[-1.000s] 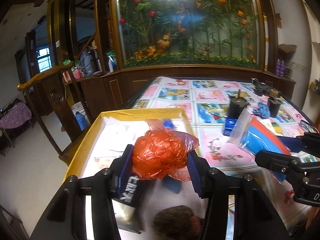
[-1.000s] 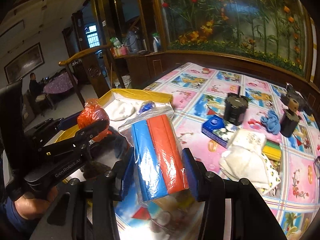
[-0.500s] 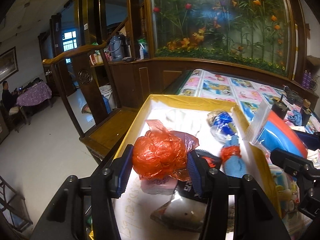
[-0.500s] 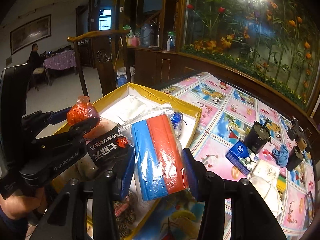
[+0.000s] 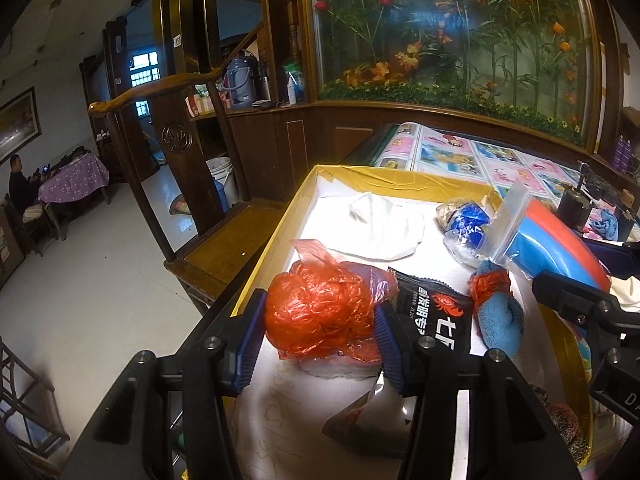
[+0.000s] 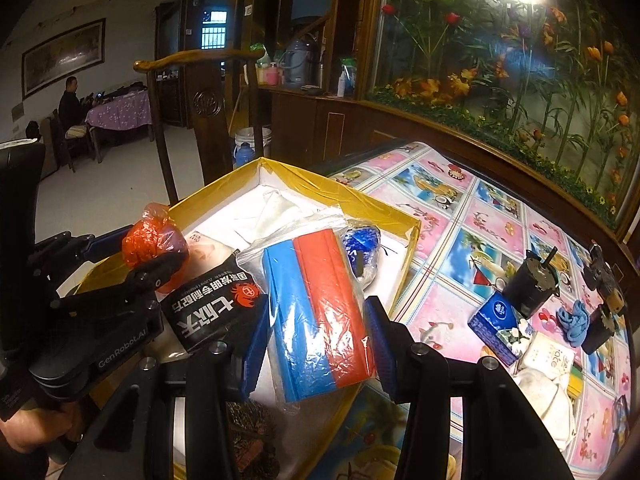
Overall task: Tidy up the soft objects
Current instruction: 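Lower the bagged bars into the box with the right tool while the left tool lowers the orange bag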
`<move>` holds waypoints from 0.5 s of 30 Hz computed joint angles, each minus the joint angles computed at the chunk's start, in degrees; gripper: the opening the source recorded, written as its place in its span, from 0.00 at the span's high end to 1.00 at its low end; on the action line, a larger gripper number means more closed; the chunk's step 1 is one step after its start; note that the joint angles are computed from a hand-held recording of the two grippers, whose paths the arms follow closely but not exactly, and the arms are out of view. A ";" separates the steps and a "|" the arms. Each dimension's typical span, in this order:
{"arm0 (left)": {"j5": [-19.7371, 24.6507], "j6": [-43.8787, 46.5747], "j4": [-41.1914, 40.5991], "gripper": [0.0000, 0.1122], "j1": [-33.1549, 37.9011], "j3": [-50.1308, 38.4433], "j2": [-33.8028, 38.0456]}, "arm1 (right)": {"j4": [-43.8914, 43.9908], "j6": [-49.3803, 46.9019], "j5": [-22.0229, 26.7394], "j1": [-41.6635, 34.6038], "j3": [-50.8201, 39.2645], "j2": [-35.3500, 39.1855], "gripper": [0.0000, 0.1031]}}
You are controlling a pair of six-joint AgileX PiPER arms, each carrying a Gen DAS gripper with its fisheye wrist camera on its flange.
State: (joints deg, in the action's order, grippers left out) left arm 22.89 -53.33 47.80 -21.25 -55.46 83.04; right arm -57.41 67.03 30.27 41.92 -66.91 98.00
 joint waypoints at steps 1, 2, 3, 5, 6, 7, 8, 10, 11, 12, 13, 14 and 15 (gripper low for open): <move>-0.03 -0.10 0.11 0.55 0.08 0.05 0.06 | 0.09 -0.17 0.17 0.14 -0.32 0.27 0.51; 0.03 -0.37 0.35 0.55 0.03 -0.20 0.48 | 0.19 -0.46 0.21 0.13 -0.66 0.59 0.51; -0.14 -0.02 -0.02 0.55 0.18 -0.27 0.66 | 0.36 -0.76 0.21 0.12 -0.96 0.86 0.51; -0.36 0.43 -0.33 0.55 0.46 -0.45 0.93 | 1.01 -1.57 0.29 0.17 -1.60 1.39 0.50; -0.37 0.50 -0.35 0.55 0.50 -0.47 0.99 | 1.08 -1.71 0.35 0.17 -1.87 1.64 0.50; -0.49 1.09 -0.91 0.55 0.66 -0.53 1.06 | 1.21 -1.91 0.39 0.18 -2.11 1.88 0.51; -0.56 1.36 -1.17 0.55 0.78 -0.59 1.21 | 1.44 -2.20 0.34 0.14 -2.38 2.13 0.50; -0.76 1.87 -1.59 0.55 1.11 -0.60 1.35 | 1.73 -2.44 0.36 0.11 -2.77 2.47 0.50; -0.83 1.96 -1.67 0.55 1.20 -0.60 1.43 | 2.01 -2.78 0.30 0.04 -2.98 2.67 0.50; -0.97 2.05 -1.75 0.55 1.29 -0.54 1.46 | 2.19 -3.06 0.33 0.00 -3.18 2.85 0.51; -1.08 2.05 -1.69 0.55 1.33 -0.46 1.46 | 2.39 -3.33 0.36 -0.03 -3.49 3.08 0.50; -1.02 1.89 -1.49 0.55 1.30 -0.45 1.45 | 2.46 -3.45 0.34 -0.04 -3.63 3.24 0.50; -1.10 1.87 -1.41 0.55 1.30 -0.44 1.51 | 2.59 -3.67 0.39 -0.01 -3.82 3.42 0.50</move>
State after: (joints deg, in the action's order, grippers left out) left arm 21.80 -51.46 46.39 -19.94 -55.90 84.56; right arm -54.82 63.36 30.66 41.91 -70.73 101.42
